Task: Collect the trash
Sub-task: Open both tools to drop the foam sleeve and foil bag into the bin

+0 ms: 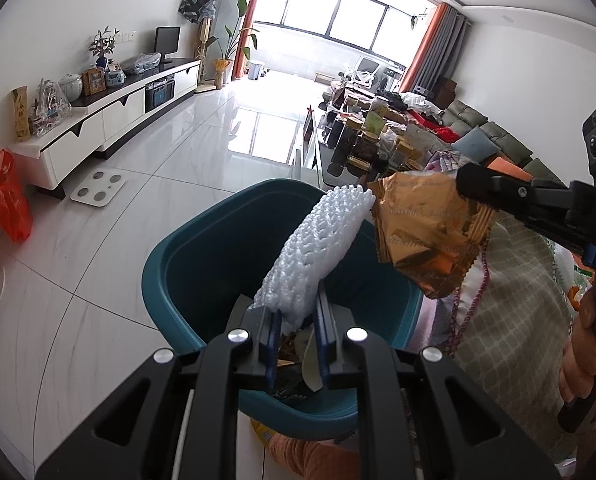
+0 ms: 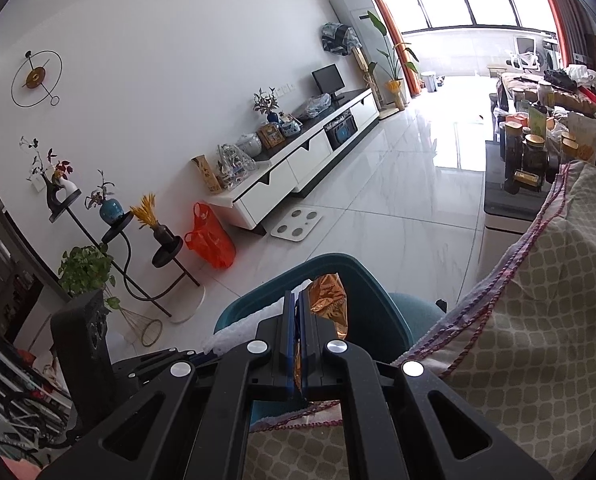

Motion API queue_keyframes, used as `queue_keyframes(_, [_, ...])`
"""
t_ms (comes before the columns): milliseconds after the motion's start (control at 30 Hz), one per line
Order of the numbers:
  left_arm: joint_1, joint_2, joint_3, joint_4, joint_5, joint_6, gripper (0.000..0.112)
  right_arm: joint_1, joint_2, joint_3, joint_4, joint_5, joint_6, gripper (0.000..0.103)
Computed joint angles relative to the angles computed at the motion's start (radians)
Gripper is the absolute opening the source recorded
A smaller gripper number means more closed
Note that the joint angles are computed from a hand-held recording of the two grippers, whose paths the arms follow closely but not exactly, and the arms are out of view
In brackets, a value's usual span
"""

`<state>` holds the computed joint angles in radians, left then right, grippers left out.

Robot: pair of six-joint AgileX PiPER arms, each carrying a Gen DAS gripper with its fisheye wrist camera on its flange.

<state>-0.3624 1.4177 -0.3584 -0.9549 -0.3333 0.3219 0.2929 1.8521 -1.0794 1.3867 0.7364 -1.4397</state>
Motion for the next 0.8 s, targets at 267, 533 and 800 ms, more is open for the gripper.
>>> queue_keyframes(267, [0.004, 0.036, -0.017, 0.024, 0.006, -0.029, 0.017, 0.018, 0.026, -0.024, -0.037, -0.019, 0.035, 0.002])
queue_keyframes(533, [0.043, 0.077, -0.046, 0.08, 0.045, -0.068, 0.02, 0.039, 0.056, -0.045, -0.071, -0.035, 0.075, 0.003])
queue_keyframes(800, [0.093, 0.121, -0.053, 0.323, 0.066, -0.289, 0.039, 0.033, 0.072, -0.048, -0.104, -0.03, 0.118, 0.01])
